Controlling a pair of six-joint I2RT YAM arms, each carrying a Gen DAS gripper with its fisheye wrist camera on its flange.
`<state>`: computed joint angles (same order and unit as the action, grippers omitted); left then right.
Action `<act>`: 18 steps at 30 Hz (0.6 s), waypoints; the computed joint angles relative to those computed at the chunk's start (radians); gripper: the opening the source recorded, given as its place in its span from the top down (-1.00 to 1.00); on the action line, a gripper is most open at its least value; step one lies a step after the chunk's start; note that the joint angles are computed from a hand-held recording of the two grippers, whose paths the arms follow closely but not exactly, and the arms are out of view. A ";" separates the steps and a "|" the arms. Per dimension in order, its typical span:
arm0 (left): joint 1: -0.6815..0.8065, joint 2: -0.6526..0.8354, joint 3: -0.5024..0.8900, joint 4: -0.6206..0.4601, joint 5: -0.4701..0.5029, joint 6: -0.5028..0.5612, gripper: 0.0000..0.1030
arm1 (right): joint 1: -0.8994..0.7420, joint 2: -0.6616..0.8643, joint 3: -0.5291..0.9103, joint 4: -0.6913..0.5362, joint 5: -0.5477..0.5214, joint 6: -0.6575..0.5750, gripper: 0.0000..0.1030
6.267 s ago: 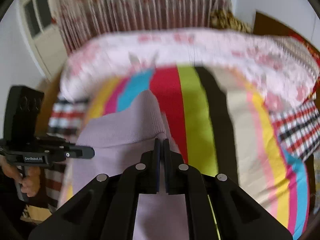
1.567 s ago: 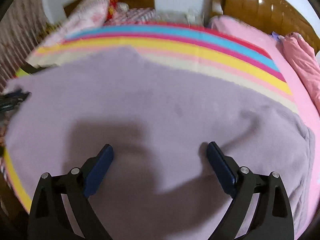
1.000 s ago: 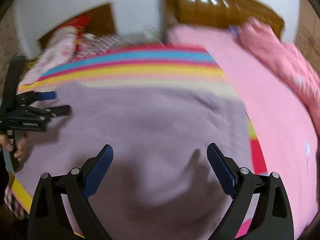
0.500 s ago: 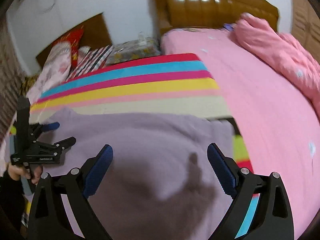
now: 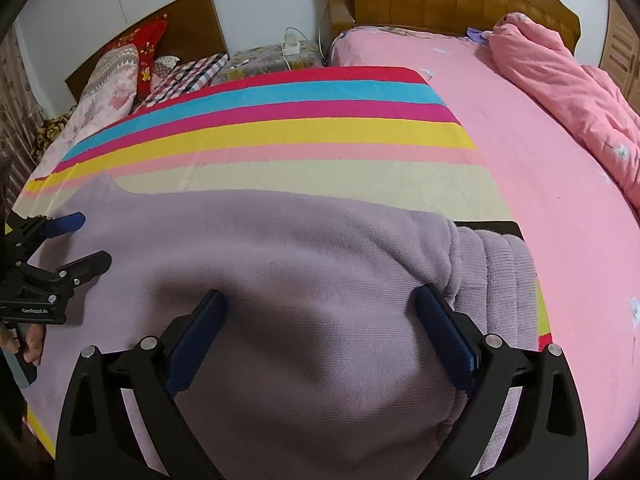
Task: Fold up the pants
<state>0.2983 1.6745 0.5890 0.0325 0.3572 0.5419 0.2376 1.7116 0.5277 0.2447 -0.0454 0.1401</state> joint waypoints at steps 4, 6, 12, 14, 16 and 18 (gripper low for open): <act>0.109 -0.023 0.024 -0.086 0.111 -0.003 -0.96 | 0.069 0.008 0.027 -0.043 0.099 0.042 -0.81; 0.285 -0.035 0.075 -0.273 0.297 0.080 -0.96 | 0.139 -0.013 0.060 -0.141 0.221 0.109 -0.80; 0.853 0.119 0.380 -0.650 0.487 0.480 -0.96 | 0.550 -0.120 0.201 -0.341 0.476 0.398 -0.82; 0.946 0.232 0.525 -0.653 0.446 0.462 -0.97 | 0.677 -0.005 0.349 -0.347 0.448 0.369 -0.83; 1.013 0.367 0.701 -0.626 0.376 0.376 -0.97 | 0.800 0.187 0.588 -0.377 0.389 0.264 -0.83; 1.047 0.476 0.854 -0.630 0.325 0.295 -0.96 | 0.878 0.364 0.826 -0.441 0.341 0.192 -0.83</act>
<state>1.3454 2.1501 1.4428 -0.5975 0.6821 0.8372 1.1160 2.0759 1.3533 -0.1962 0.2957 0.3316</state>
